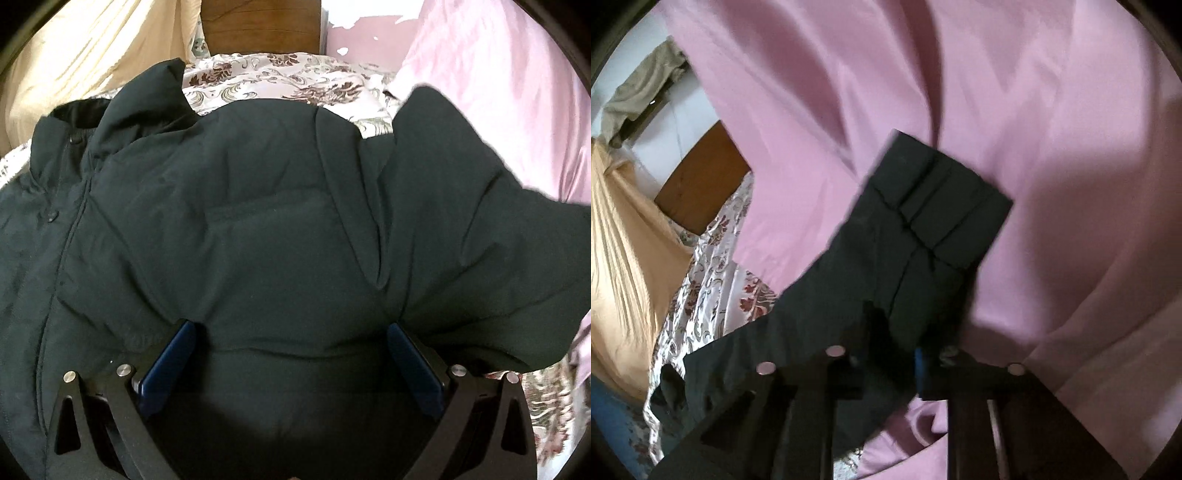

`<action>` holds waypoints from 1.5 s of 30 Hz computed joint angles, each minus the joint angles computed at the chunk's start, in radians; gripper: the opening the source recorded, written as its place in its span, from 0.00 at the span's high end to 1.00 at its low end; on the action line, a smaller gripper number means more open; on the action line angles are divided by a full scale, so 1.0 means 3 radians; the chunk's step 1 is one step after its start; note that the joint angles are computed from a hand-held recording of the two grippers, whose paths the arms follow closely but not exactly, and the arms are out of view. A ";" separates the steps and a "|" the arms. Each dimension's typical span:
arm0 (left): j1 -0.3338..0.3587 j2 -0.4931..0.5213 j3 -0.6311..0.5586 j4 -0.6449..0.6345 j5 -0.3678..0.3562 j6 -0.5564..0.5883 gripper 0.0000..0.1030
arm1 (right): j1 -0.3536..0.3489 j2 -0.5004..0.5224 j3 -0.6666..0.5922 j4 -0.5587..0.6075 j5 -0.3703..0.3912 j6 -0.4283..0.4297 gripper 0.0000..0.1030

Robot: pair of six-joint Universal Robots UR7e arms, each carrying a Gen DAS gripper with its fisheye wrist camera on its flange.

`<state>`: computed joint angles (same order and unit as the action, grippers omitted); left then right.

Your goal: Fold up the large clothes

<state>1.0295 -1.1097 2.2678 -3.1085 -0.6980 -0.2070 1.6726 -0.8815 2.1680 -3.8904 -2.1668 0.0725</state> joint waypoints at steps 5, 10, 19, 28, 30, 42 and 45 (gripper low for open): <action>0.0186 -0.0415 0.0111 -0.0071 -0.0725 -0.0129 0.00 | 0.0451 0.0040 -0.0155 -0.0072 -0.0409 -0.0517 0.91; 0.0277 -0.1008 0.0206 0.0397 -0.0990 -0.0360 0.00 | 0.0937 0.0101 -0.0368 -0.0014 -0.0544 -0.0831 0.92; 0.0303 -0.2377 0.0228 0.1698 -0.0914 -0.0314 0.00 | 0.1706 0.0590 -0.0769 0.0200 -0.0363 -0.1257 0.92; 0.0593 -0.3377 0.0039 0.2530 -0.1407 -0.0376 0.00 | 0.2159 0.1207 -0.1306 0.0911 -0.0162 -0.1136 0.92; 0.0670 -0.3541 -0.0004 0.2641 -0.1461 -0.0336 0.00 | 0.2203 0.1317 -0.1396 0.1054 -0.0109 -0.1058 0.92; 0.1843 -0.3697 -0.0066 0.2369 -0.2607 0.0148 0.00 | 0.2377 0.2048 -0.1812 0.1919 0.0169 -0.0700 0.92; 0.2152 -0.3520 -0.0060 0.2215 -0.2939 0.0151 0.00 | 0.2373 0.2153 -0.1864 0.2092 0.0273 -0.0666 0.92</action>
